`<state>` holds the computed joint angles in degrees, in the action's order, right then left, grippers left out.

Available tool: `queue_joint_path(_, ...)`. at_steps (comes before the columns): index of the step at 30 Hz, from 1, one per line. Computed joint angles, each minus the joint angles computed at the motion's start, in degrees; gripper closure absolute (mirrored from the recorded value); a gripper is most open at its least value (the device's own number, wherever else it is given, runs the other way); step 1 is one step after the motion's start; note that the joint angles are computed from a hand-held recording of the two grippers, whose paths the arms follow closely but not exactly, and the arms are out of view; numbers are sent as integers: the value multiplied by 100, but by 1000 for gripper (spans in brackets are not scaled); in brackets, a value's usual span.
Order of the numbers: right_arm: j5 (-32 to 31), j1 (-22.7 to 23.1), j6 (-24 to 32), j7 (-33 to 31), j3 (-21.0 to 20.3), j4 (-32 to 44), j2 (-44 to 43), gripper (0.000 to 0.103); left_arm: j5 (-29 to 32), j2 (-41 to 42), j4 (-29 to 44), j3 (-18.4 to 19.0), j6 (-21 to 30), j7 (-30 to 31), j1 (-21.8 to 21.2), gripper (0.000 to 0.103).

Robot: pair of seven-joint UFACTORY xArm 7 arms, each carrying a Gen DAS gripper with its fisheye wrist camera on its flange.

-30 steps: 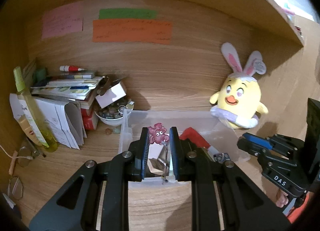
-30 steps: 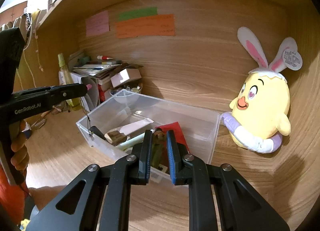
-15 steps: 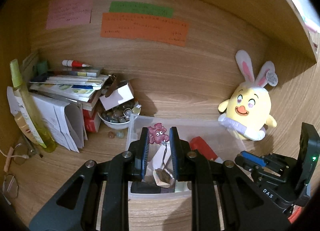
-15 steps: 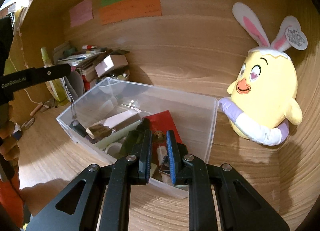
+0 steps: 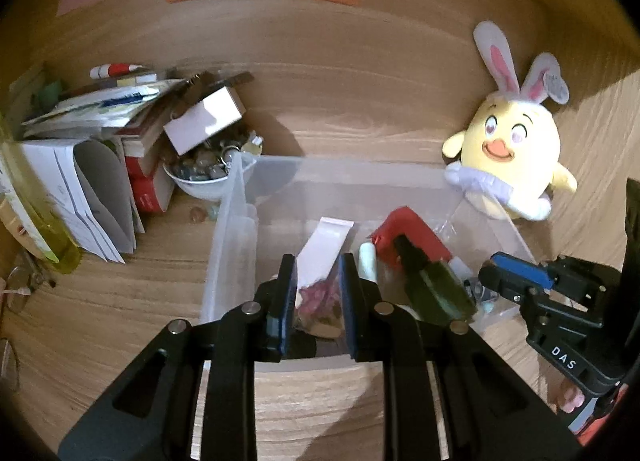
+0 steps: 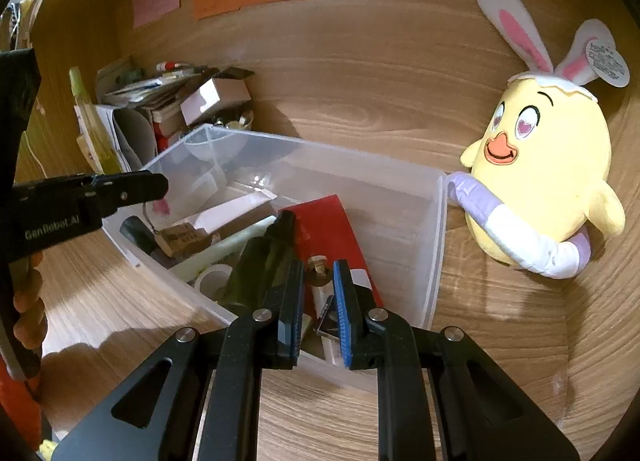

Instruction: Organize objects

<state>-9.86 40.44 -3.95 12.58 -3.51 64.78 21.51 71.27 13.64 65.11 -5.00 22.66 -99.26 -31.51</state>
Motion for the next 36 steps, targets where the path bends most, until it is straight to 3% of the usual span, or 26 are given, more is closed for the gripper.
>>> queue_joint_path(2,11,-76,82,-38,94,36,16,85,-80,27,-3,-17,-49,115,12,83)
queue_joint_path(5,-91,304,23,160,-340,0,-2,66,-144,35,-26,-4,-158,195,4,82)
queue_joint_path(15,-32,411,-146,99,-434,-135,-119,64,40,-145,-179,-7,-105,21,-58,65)
queue_joint_path(18,1,512,-204,70,-525,-211,-187,63,248,-279,-275,-71,-2,-164,-44,52)
queue_joint_path(20,34,595,-231,45,-592,-276,-246,53,427,-386,-352,-130,94,-328,-32,42)
queue_joint_path(22,73,974,-322,73,-974,-366,-290,41,550,-480,-424,-206,143,-426,10,37)
queue_joint_path(23,120,1391,-400,99,-1397,-432,-302,36,605,-533,-469,-246,162,-472,29,34)
queue_joint_path(26,376,2089,-535,-38,-2061,-595,-353,25,711,-659,-592,-353,143,-612,103,27)
queue_joint_path(29,698,2635,-639,-198,-2566,-727,-381,22,769,-750,-698,-447,91,-686,156,20)
queue_joint_path(32,893,2491,-653,-355,-2377,-820,-497,19,864,-836,-795,-544,250,-808,140,9)
queue_joint_path(36,1197,2491,-707,-587,-2317,-976,-626,17,993,-926,-908,-657,493,-971,118,6)
